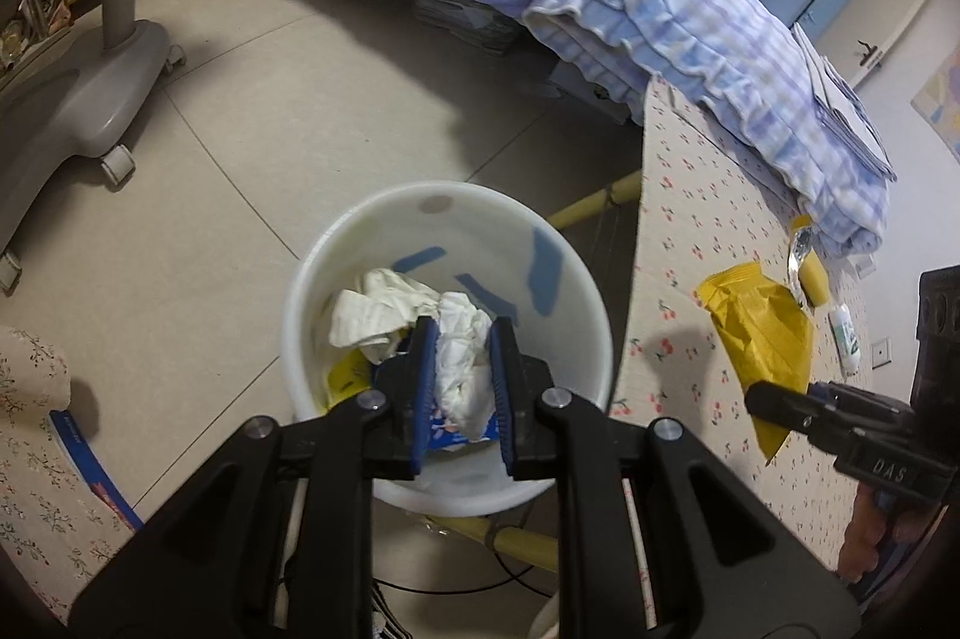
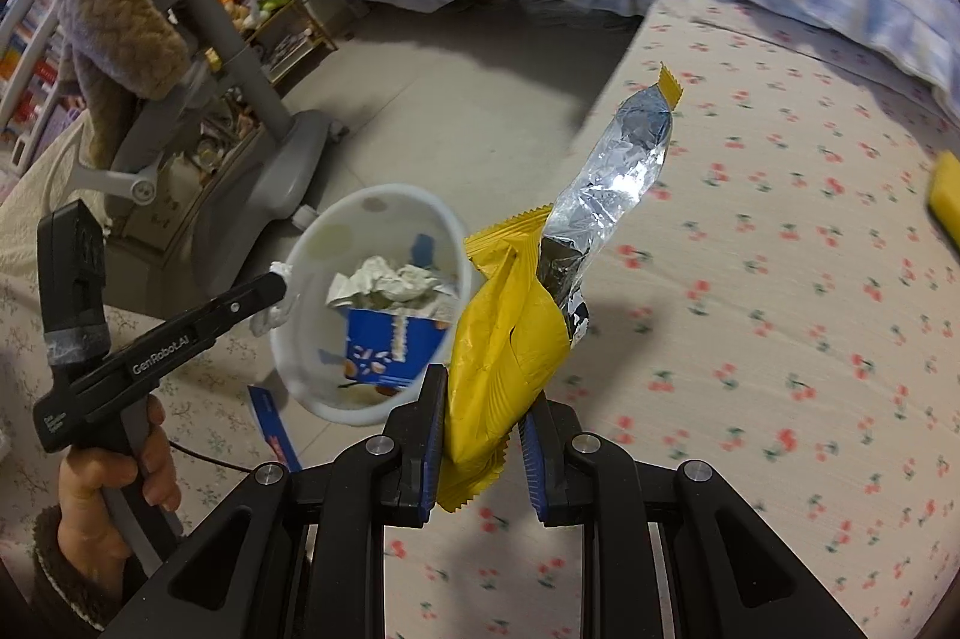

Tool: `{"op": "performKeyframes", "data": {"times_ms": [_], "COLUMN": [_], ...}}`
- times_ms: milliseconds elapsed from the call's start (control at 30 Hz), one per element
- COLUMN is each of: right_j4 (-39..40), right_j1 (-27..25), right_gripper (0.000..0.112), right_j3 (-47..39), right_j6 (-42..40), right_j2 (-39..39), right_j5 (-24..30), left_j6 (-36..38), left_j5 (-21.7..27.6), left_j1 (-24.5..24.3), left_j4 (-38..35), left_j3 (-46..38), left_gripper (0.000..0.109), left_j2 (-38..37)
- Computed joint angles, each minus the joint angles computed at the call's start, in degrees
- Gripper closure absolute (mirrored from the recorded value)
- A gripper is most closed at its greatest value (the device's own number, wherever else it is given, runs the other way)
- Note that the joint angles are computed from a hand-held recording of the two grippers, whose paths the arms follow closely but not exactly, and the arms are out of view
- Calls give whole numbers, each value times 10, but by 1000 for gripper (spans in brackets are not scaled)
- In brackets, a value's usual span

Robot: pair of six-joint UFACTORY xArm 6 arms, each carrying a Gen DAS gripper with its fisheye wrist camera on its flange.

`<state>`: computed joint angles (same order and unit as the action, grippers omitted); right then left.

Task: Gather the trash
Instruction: 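Carry the yellow wrapper over the bin and release it with the right tool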

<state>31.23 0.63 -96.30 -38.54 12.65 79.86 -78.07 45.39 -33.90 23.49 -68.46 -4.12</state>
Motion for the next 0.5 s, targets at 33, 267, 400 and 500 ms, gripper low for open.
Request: {"op": "performKeyframes", "data": {"times_ms": [33, 267, 400, 500], "right_j4": [1, 8, 10, 11], "right_j1": [4, 37, 50, 56], "right_gripper": [89, 87, 86, 86], "right_j3": [4, 20, 24, 27], "right_j6": [0, 1, 3, 3], "right_j2": [-2, -6, -5, -4], "right_j5": [-2, -13, -17, -22], "left_j6": [-3, -58, -53, -44], "left_j5": [-2, 48, 93, 133], "left_j1": [2, 7, 6, 1], "left_j4": [1, 23, 6, 7], "left_j3": [4, 7, -4, -20], "left_gripper": [85, 31, 27, 25], "left_j2": [-3, -22, -21, -14]}}
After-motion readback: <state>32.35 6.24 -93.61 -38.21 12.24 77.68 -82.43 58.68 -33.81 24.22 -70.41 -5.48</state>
